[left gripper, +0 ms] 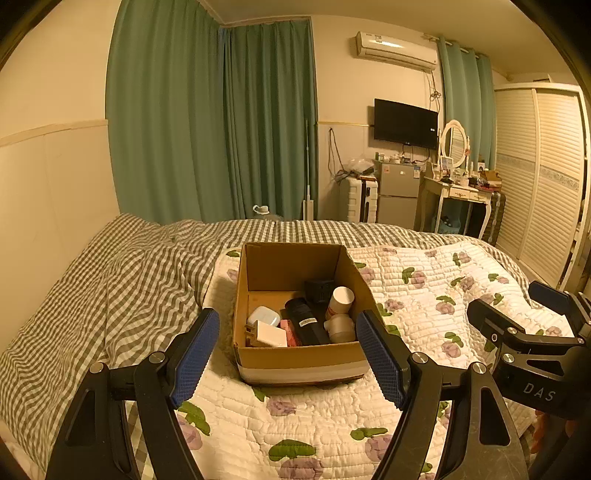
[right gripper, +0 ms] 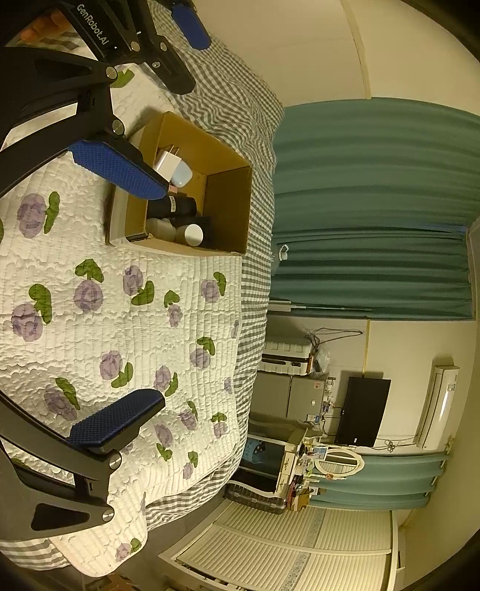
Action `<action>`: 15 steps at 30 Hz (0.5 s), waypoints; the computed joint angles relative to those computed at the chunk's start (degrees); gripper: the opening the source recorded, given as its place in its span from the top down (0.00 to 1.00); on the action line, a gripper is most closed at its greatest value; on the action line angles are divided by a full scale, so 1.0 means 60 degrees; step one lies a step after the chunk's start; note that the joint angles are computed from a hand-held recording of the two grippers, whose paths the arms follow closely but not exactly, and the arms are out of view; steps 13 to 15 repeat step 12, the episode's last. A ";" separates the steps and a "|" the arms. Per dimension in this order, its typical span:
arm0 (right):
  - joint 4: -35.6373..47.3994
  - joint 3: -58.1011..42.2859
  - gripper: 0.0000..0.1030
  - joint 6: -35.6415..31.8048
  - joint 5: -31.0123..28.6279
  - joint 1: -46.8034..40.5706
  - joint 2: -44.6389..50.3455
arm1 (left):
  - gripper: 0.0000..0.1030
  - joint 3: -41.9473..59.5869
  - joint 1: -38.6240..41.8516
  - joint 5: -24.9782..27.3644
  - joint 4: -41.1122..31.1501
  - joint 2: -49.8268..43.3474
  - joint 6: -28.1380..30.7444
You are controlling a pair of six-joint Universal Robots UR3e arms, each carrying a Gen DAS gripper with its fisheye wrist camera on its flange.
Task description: Organize rigid objects
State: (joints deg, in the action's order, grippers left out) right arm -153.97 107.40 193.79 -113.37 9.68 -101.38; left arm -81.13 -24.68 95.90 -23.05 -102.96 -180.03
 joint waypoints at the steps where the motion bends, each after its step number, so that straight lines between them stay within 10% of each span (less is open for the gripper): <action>1: 0.0037 -0.0035 0.00 -0.0002 0.0008 -0.0007 0.0020 | 0.23 -0.0003 0.0003 -0.0007 -0.0002 0.0002 0.0014; 15: -0.0017 0.0098 0.00 0.0038 0.0044 -0.0027 0.0044 | 0.23 -0.0163 0.0038 -0.0037 0.0041 0.0028 0.0045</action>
